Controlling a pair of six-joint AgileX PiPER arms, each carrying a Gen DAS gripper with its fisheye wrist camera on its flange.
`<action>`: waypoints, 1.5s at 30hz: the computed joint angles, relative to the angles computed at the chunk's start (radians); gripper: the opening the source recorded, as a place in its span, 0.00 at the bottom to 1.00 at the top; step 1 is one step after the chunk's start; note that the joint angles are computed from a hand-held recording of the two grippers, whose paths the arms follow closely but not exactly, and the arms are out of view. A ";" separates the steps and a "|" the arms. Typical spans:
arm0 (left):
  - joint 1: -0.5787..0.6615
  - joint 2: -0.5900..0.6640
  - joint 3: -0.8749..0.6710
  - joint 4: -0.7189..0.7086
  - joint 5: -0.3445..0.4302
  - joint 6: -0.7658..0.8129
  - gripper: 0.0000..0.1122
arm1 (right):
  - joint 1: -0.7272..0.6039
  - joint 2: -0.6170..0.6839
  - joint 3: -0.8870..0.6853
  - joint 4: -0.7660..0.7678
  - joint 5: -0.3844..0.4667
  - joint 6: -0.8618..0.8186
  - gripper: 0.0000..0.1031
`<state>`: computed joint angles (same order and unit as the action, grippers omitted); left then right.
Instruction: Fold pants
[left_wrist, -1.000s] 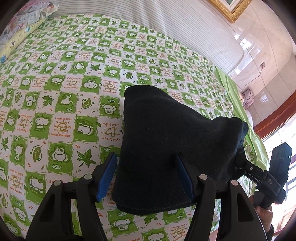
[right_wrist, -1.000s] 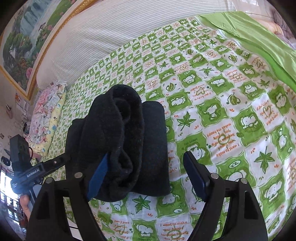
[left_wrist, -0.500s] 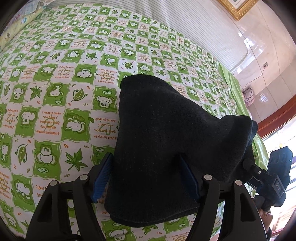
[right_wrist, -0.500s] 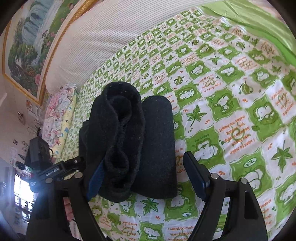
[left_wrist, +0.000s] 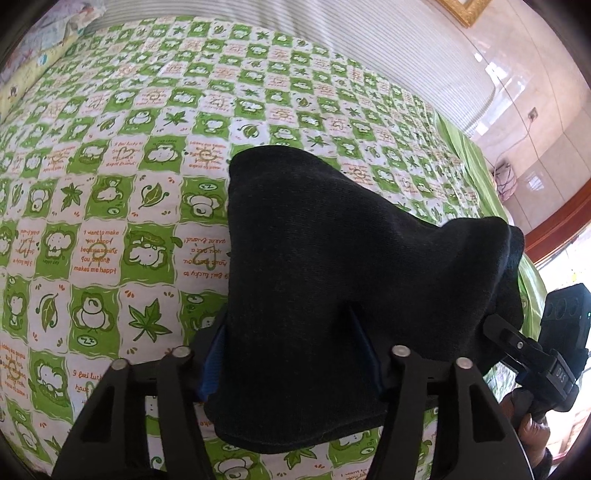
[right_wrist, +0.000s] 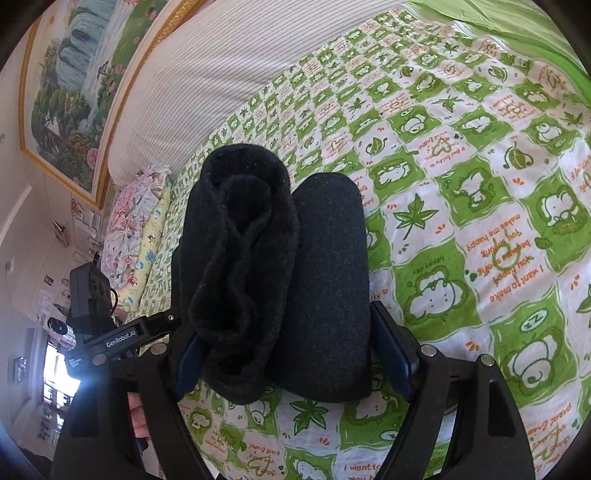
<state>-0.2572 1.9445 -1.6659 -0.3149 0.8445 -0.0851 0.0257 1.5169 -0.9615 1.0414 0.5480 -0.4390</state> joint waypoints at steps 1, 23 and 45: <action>-0.002 -0.004 0.004 0.001 -0.004 0.001 0.48 | 0.003 0.001 -0.003 -0.005 0.002 -0.001 0.73; -0.054 -0.180 0.146 0.163 -0.076 -0.110 0.22 | 0.102 -0.069 -0.053 -0.226 -0.042 0.156 0.51; 0.017 -0.345 0.249 0.326 -0.094 -0.224 0.22 | 0.230 0.050 -0.252 -0.260 -0.020 0.172 0.50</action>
